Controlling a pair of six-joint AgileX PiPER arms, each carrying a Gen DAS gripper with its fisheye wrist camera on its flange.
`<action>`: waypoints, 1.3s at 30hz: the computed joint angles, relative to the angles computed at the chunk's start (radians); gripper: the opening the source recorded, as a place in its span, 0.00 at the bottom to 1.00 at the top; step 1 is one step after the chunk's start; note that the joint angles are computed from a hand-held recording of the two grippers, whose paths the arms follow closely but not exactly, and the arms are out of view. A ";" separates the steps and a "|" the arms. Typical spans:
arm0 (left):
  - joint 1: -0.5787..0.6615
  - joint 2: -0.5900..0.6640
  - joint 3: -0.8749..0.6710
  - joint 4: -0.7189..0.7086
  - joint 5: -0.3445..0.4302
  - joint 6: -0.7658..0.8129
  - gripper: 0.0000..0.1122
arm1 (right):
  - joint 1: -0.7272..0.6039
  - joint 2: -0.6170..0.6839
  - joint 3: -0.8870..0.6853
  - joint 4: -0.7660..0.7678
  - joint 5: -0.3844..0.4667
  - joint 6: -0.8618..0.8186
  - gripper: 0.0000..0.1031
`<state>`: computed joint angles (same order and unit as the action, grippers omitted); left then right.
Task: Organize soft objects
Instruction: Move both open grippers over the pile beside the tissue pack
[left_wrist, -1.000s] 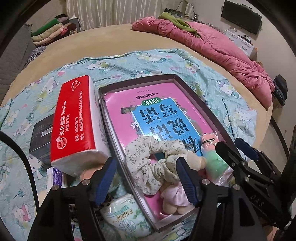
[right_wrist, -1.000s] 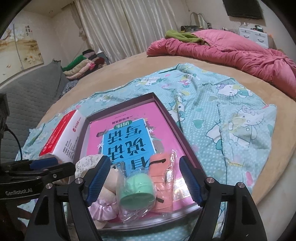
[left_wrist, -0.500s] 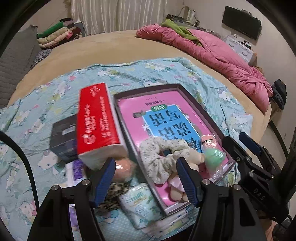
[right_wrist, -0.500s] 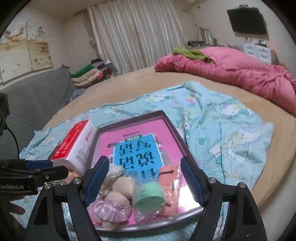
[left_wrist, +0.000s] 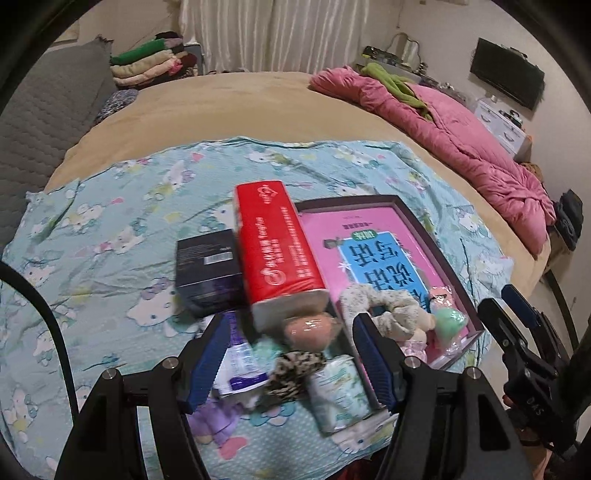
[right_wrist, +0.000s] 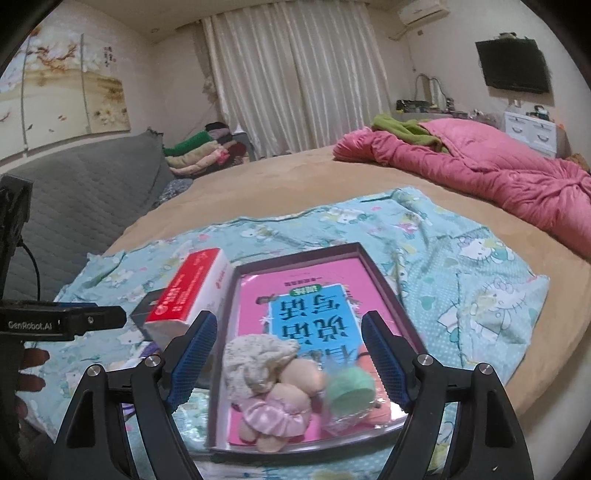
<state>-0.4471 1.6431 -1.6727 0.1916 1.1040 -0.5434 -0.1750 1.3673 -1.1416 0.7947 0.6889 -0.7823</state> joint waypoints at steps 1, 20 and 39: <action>0.012 -0.013 0.010 -0.008 -0.003 0.004 0.61 | 0.009 -0.008 0.000 -0.007 0.000 0.005 0.79; 0.179 -0.163 0.149 -0.073 -0.017 0.058 0.61 | 0.147 -0.096 -0.012 -0.096 0.011 0.067 0.79; 0.330 -0.242 0.297 -0.152 -0.059 0.134 0.61 | 0.313 -0.105 0.001 -0.233 0.001 0.133 0.79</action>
